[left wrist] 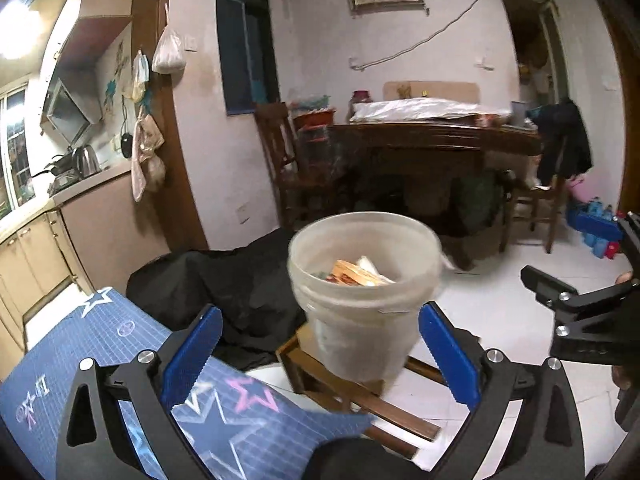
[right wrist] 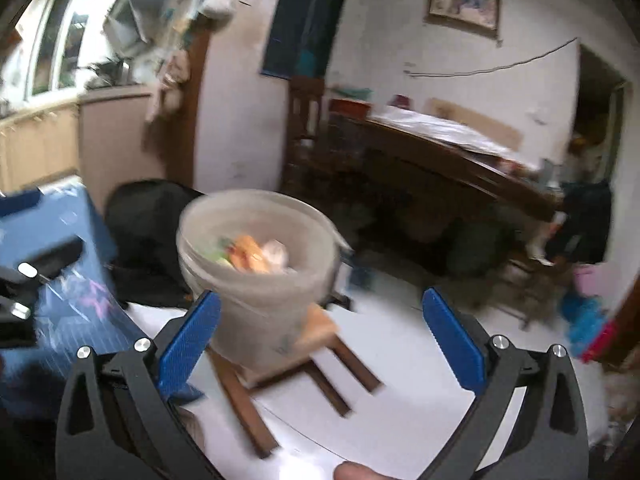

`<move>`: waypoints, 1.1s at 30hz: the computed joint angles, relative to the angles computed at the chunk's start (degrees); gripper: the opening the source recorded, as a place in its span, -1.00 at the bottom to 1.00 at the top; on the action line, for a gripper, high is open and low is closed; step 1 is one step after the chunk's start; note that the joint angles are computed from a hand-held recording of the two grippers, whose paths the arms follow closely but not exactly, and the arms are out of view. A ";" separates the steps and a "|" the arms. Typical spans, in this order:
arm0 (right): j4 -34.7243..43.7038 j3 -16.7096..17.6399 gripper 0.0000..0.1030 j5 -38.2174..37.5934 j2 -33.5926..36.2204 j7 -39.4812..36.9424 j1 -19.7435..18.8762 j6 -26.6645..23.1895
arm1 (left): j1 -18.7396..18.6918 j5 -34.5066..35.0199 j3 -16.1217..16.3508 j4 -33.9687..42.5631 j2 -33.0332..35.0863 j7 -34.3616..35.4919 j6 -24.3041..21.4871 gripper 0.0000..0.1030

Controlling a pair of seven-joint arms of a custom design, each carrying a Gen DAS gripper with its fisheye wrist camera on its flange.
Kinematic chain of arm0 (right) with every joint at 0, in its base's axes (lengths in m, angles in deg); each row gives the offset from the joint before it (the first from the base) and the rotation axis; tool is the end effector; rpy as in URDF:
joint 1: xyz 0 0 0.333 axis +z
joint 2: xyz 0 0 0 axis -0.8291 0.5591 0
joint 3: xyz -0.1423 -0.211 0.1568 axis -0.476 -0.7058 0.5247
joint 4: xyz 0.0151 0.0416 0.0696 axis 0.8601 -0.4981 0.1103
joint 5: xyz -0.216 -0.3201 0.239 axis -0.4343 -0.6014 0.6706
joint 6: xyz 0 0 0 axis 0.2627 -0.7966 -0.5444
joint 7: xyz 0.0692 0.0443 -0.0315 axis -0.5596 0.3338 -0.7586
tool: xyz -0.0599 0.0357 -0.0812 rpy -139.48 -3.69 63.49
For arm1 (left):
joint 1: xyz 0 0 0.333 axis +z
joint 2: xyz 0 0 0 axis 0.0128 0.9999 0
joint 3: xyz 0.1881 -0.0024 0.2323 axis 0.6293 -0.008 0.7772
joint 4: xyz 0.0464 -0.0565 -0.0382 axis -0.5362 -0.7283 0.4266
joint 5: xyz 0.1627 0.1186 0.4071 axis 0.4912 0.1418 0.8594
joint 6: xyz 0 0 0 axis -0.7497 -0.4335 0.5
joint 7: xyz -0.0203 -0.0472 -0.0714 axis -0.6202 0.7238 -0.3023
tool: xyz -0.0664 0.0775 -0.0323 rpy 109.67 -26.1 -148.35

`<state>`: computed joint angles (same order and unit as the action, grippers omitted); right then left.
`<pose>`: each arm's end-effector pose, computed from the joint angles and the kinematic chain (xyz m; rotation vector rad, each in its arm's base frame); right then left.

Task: Collect trash

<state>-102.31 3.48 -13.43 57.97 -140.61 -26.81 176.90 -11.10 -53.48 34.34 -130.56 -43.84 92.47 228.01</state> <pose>0.5193 0.3640 0.4702 -1.3828 1.9522 -1.3544 0.6025 -0.1632 0.5032 -0.9107 2.0974 -1.2152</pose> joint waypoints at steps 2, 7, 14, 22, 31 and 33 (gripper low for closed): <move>-2.03 0.49 0.89 2.92 -1.92 -0.44 0.42 -1.03 | 0.23 5.11 0.13 -3.52 -2.90 -3.86 -2.45 0.91; -7.41 2.60 0.89 4.91 -6.85 0.48 0.45 -1.61 | -3.56 -3.11 1.77 -10.83 -8.75 3.07 1.25 0.91; -14.30 3.31 0.89 6.98 -12.37 11.94 -2.08 4.76 | -7.58 -5.17 2.21 -15.49 -12.79 1.48 8.33 0.91; -16.63 5.34 0.89 9.33 -14.54 11.87 -4.26 5.56 | -7.51 8.89 -0.87 -21.75 -13.99 -15.91 13.23 0.91; -16.04 6.75 0.89 7.39 -14.35 10.93 -3.69 0.84 | -9.97 17.30 1.13 -23.19 -13.49 -23.62 17.76 0.91; -16.22 6.41 0.89 7.84 -14.46 10.93 -3.62 1.03 | -11.75 18.25 2.88 -23.32 -13.49 -23.88 18.35 0.91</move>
<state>-118.53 9.88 -5.59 43.51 -129.67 -30.43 177.93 -22.85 -35.23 37.21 -153.88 -57.33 68.59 246.36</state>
